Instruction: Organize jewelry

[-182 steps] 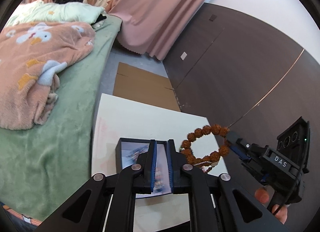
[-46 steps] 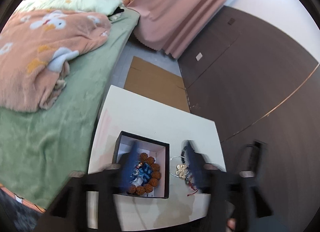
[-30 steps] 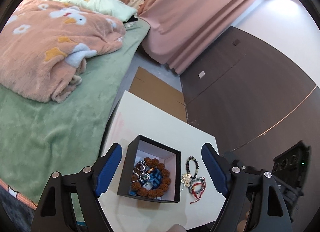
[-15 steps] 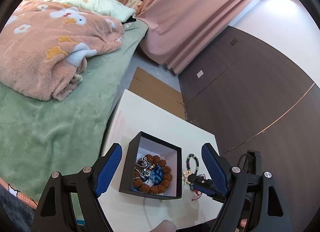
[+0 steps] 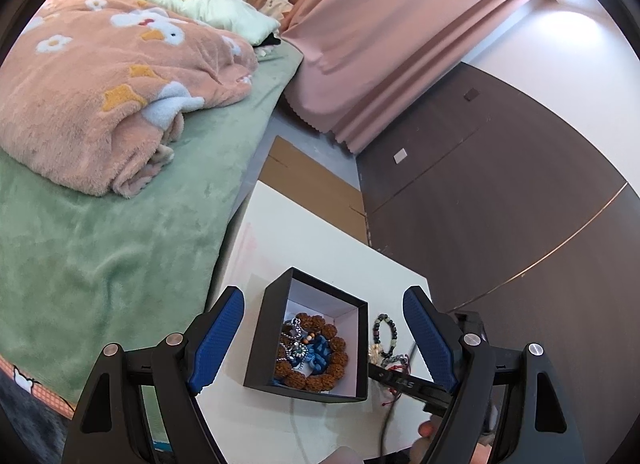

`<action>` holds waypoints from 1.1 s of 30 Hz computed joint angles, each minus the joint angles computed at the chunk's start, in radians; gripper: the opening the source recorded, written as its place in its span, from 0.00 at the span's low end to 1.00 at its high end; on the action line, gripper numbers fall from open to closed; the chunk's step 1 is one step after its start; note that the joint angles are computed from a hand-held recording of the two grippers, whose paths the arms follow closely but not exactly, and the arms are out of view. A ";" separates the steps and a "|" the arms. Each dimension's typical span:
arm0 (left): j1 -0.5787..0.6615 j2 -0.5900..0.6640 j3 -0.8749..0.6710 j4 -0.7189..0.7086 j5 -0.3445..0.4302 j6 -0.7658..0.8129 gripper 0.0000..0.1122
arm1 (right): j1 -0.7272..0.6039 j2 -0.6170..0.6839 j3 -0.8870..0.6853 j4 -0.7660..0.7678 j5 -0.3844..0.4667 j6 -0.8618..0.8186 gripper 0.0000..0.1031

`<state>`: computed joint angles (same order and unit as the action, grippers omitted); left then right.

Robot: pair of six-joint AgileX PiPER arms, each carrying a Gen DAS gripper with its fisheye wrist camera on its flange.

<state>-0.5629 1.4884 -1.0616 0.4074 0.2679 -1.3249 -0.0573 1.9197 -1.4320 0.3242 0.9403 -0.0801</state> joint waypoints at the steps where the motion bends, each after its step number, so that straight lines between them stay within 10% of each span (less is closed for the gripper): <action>1: -0.001 -0.004 0.002 -0.001 0.000 0.004 0.73 | 0.025 0.003 -0.010 -0.055 -0.012 0.032 0.22; 12: -0.018 -0.076 0.038 0.090 0.038 -0.070 0.73 | 0.107 -0.023 0.015 -0.221 -0.090 0.104 0.03; 25: -0.017 -0.141 0.074 0.142 0.073 -0.109 0.73 | -0.090 -0.290 0.172 0.364 -0.147 -0.338 0.03; 30: -0.026 -0.136 0.063 0.153 0.089 -0.123 0.73 | -0.109 -0.281 0.164 0.715 0.004 -0.611 0.03; 33: -0.046 -0.135 0.045 0.170 0.112 -0.125 0.73 | -0.062 -0.260 0.123 0.690 0.052 -0.601 0.25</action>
